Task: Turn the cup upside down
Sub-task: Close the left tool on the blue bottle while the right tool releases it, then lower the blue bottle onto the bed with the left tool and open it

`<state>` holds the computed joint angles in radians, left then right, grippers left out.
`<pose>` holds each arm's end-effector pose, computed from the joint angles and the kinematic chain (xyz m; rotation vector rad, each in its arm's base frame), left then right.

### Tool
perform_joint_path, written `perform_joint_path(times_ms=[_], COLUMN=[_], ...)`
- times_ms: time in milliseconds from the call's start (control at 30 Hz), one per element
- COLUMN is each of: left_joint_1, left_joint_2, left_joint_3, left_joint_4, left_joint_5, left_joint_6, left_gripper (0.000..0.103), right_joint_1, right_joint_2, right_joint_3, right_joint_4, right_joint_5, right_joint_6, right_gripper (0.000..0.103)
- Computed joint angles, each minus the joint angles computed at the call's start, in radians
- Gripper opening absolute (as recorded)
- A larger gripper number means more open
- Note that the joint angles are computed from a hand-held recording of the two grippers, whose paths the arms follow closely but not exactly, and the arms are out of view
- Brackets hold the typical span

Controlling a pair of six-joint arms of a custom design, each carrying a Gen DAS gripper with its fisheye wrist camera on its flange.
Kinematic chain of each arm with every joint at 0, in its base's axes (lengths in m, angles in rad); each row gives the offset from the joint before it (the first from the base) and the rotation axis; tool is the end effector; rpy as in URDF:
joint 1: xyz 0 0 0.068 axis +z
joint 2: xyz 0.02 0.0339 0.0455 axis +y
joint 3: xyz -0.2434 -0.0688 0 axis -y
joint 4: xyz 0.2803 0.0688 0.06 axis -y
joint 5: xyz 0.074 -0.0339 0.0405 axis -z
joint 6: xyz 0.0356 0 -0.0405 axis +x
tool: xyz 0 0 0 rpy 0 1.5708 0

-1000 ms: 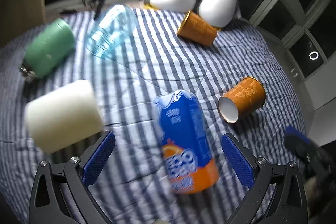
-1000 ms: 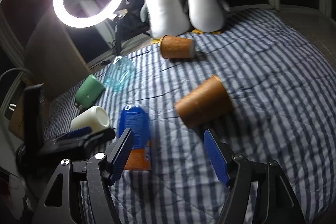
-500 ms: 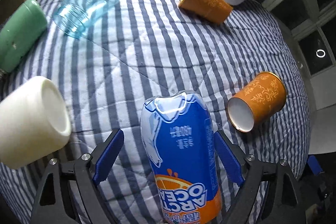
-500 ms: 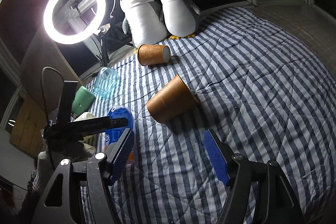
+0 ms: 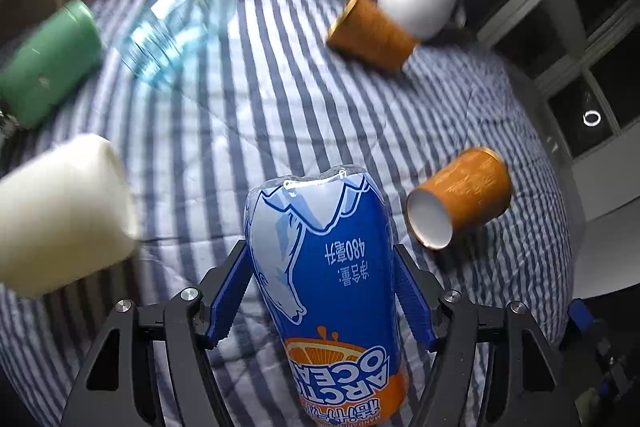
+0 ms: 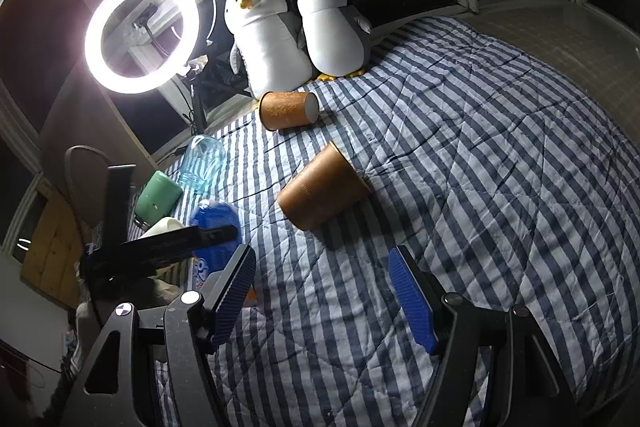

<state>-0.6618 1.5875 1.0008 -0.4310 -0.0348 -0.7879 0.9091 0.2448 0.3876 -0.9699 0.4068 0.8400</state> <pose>0.2755 -0.2130 0.1584 -0.1812 2.6605 -0.4671 0.0879 0.0900 0.1932 0.1072 2.3432 0.3903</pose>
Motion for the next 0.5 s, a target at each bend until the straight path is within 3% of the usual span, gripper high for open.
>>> perform_joint_path(times_ms=[100,333,500], left_joint_1=[-0.071,-0.278,-0.394], left_joint_2=[-0.114,-0.26,-0.302], left_joint_3=[-0.082,-0.223,-0.279], left_joint_4=[0.007,0.032,-0.01], left_joint_5=[-0.187,-0.522,-0.615], left_joint_6=[0.0,-0.008,-0.068], left_gripper=[0.072,0.072,0.073], right_joint_1=[0.069,0.182,0.265], right_joint_2=[0.031,0.101,0.113], right_joint_3=[0.006,0.007,0.016], right_joint_4=[0.006,0.038,0.006], right_joint_5=[0.044,0.1,0.164], right_joint_6=[0.042,0.116,0.187], right_gripper=[0.065,0.065,0.065])
